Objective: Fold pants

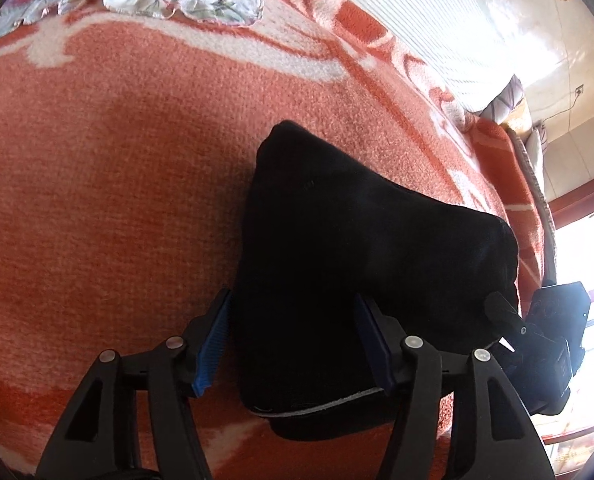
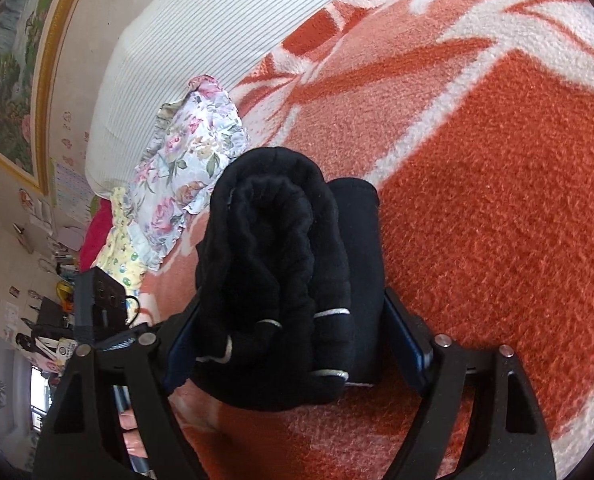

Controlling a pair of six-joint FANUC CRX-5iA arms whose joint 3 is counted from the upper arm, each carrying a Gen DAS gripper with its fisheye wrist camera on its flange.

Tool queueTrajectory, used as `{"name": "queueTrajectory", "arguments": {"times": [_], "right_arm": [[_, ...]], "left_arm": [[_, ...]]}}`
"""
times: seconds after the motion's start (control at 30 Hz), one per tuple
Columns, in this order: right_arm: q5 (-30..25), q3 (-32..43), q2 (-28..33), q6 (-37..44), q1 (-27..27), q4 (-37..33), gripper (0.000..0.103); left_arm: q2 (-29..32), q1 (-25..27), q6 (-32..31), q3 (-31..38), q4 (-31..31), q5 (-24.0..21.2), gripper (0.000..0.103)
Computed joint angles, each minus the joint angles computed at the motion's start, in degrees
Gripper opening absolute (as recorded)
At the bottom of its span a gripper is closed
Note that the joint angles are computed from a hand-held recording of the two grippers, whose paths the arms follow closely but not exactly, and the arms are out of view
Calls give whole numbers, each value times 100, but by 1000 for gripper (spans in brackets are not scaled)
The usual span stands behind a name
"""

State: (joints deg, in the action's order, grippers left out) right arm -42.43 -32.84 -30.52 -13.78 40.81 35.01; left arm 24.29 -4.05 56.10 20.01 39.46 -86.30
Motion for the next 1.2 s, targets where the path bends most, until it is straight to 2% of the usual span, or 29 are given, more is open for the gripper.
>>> {"name": "queueTrajectory", "arguments": {"times": [0.03, 0.13, 0.23, 0.33, 0.57, 0.83, 1.03, 1.2], "right_arm": [[7, 5, 5, 24, 0, -12, 77], [-110, 47, 47, -2, 45, 47, 70], [-281, 56, 72, -185, 157, 297, 63], [-461, 65, 76, -278, 338, 582, 60], [16, 187, 302, -279, 344, 584, 58], [692, 1120, 1294, 1079, -31, -301, 58], [982, 1998, 2182, 2205, -334, -1078, 58], [1041, 2507, 2666, 2937, -565, -1810, 58]], "left_arm": [[-54, 23, -46, -112, 86, 60, 47], [-254, 45, -177, -346, 157, 240, 35], [-381, 84, -273, -423, 234, 293, 28], [-468, 149, -350, -450, 323, 317, 26], [-553, 504, -321, -463, 503, 374, 25], [-490, 984, -260, -305, 562, 642, 25], [-35, 1152, -66, 320, 455, 752, 25], [256, 1131, 52, 806, 173, 888, 25]]}}
